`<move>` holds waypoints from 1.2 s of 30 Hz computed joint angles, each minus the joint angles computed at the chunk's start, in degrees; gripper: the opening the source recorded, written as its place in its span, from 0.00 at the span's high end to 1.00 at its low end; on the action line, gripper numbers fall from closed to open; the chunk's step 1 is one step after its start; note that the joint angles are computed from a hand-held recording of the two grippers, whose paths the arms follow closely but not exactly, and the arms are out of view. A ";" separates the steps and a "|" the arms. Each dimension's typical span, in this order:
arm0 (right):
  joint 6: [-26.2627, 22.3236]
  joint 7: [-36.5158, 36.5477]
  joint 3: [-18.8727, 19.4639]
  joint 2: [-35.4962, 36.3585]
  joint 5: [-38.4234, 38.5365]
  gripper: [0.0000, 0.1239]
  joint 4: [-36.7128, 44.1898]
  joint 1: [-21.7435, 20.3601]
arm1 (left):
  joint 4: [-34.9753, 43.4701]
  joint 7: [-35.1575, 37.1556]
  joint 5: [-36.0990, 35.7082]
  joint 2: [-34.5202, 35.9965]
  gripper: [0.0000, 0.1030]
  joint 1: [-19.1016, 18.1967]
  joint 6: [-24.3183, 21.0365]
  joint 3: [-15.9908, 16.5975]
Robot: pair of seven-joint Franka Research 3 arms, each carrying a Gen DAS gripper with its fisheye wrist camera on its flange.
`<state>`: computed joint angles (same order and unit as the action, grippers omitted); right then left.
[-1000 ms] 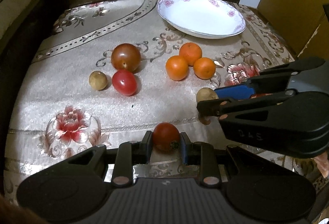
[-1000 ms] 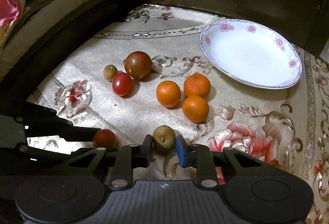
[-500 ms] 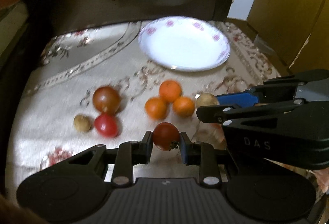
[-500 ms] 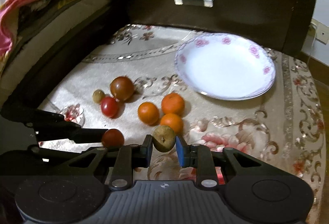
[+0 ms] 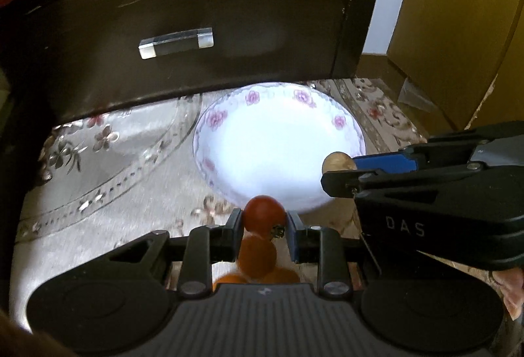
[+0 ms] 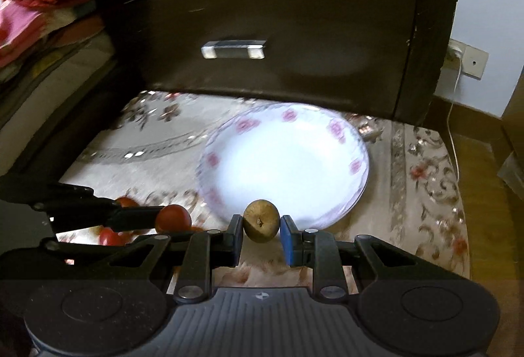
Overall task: Organize fruits
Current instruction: 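Carry both fruits over the white plate and open both tools to drop them, then lift both open tools away from the plate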
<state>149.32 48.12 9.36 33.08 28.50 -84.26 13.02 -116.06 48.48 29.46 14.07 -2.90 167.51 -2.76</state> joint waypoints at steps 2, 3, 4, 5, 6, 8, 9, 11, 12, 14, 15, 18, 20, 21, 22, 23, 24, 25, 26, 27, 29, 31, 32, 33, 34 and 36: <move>-0.86 1.41 -0.65 2.01 -0.82 0.83 3.04 0.45 | 1.12 0.78 -0.60 1.23 0.67 0.36 0.14 -0.24; -1.13 1.96 -0.86 2.83 -1.29 0.83 4.18 0.65 | 1.47 1.25 -1.00 1.70 0.67 0.53 0.18 -0.37; -1.36 2.34 -1.00 3.36 -1.68 0.83 4.93 0.73 | 1.74 1.69 -1.37 2.12 0.67 0.65 0.25 -0.47; -1.66 2.72 -1.15 3.96 -2.12 0.83 5.72 0.82 | 2.06 1.88 -1.53 2.49 0.67 0.58 0.17 -0.41; -2.04 3.16 -1.32 4.56 -2.62 0.83 6.47 0.95 | 2.42 1.88 -1.47 2.85 0.67 0.37 -0.01 -0.22; -2.84 4.21 -1.68 5.64 -3.64 0.83 7.93 1.25 | 3.02 1.71 -0.99 3.44 0.67 -0.10 -0.26 0.28; -3.16 4.59 -1.84 6.15 -4.18 0.83 8.58 1.40 | 3.23 1.70 -0.94 3.66 0.67 -0.17 -0.32 0.39; -3.65 5.05 -1.84 6.94 -4.83 0.83 9.68 1.44 | 3.44 1.74 -1.17 3.97 0.67 -0.14 -0.24 0.40; -3.83 5.21 -1.77 7.28 -4.99 0.83 10.12 1.39 | 3.54 1.75 -1.21 4.10 0.67 -0.15 -0.16 0.45; -4.09 5.63 -1.75 7.80 -5.28 0.83 10.83 1.37 | 3.86 1.82 -1.11 4.42 0.67 -0.25 -0.04 0.61; -3.99 5.84 -1.76 7.97 -5.39 0.83 10.98 1.38 | 3.98 1.83 -1.04 4.55 0.67 -0.30 0.05 0.69; -4.83 6.86 -1.79 8.83 -5.61 0.82 12.32 1.29 | 4.02 1.60 -0.97 4.75 0.67 -0.41 0.57 0.93; -5.02 7.41 -1.81 9.22 -5.73 0.82 12.83 1.27 | 4.12 1.27 -0.63 4.86 0.67 -0.65 0.70 1.24; -4.86 7.56 -1.84 9.30 -5.85 0.82 12.86 1.31 | 4.16 1.12 -0.49 4.90 0.67 -0.73 0.75 1.36; -4.63 7.51 -1.77 9.29 -5.88 0.82 12.77 1.28 | 4.17 0.88 -0.33 4.92 0.67 -0.83 0.83 1.50; -4.43 7.43 -1.72 9.30 -5.95 0.82 12.73 1.26 | 4.17 0.82 -0.32 4.93 0.67 -0.79 0.88 1.50; -4.15 7.40 -1.67 9.25 -5.97 0.81 12.58 1.27 | 4.19 0.78 -0.35 4.96 0.66 -0.74 0.91 1.49; -3.96 7.33 -1.59 9.22 -5.94 0.81 12.48 1.22 | 4.18 0.72 -0.45 4.96 0.66 -0.67 0.96 1.44; -3.93 7.39 -1.57 9.28 -5.94 0.80 12.55 1.20 | 4.20 0.70 -0.56 4.99 0.66 -0.62 0.91 1.39; -3.91 7.50 -1.57 9.33 -5.94 0.79 12.61 1.19 | 4.23 0.70 -0.68 4.99 0.66 -0.56 0.86 1.34; -3.91 7.88 -1.70 9.39 -6.03 0.78 12.73 1.21 | 4.20 0.51 -0.85 4.93 0.66 -0.54 0.71 1.33; -3.77 8.37 -1.89 9.42 -6.21 0.76 12.77 1.27 | 4.24 0.59 -1.36 4.92 0.65 -0.30 0.38 1.07; -3.76 8.66 -2.00 9.40 -6.32 0.76 12.74 1.31 | 4.18 0.56 -1.51 4.88 0.64 -0.22 0.41 1.03; -3.74 8.86 -2.04 9.37 -6.41 0.76 12.67 1.33 | 4.13 0.46 -1.53 4.81 0.64 -0.25 0.35 1.08; -3.77 9.00 -2.04 9.32 -6.48 0.76 12.60 1.33 | 4.03 0.40 -1.48 4.70 0.64 -0.28 0.30 1.11; -3.67 8.86 -1.86 9.10 -6.46 0.76 12.27 1.18 | 3.77 0.19 -1.35 4.40 0.64 -0.35 0.30 1.17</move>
